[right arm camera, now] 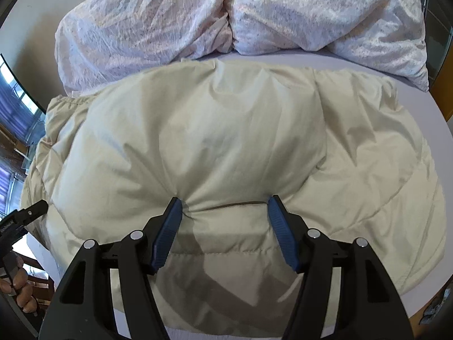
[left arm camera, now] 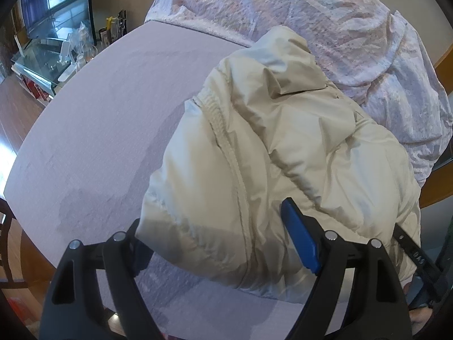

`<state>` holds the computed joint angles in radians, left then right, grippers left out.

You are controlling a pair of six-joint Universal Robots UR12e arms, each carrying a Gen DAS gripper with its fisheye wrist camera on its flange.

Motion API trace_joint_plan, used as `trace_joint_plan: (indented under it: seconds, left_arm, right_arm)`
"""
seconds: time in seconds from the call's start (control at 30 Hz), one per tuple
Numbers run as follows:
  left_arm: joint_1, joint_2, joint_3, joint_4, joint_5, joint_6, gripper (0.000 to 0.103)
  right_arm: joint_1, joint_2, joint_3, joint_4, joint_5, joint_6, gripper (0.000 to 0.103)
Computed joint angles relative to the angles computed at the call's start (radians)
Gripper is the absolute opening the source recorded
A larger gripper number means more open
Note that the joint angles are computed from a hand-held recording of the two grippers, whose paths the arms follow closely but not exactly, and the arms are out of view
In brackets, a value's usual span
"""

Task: Fold large clothes

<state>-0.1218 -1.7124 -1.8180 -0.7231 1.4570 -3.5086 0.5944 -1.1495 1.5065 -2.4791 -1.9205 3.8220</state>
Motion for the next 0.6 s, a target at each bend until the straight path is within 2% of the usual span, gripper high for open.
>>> trace_joint_plan:
  seconds: [0.33,0.6]
  left_arm:
    - [0.016,-0.004,-0.005,0.035,-0.057,-0.054,0.085]
    - [0.028,-0.010,-0.019,0.061,-0.096,-0.104,0.086]
  right_arm:
    - [0.003,0.039,0.017,-0.087,-0.053,-0.071,0.071]
    - [0.001,0.038,0.020,-0.088,-0.049,-0.068,0.071]
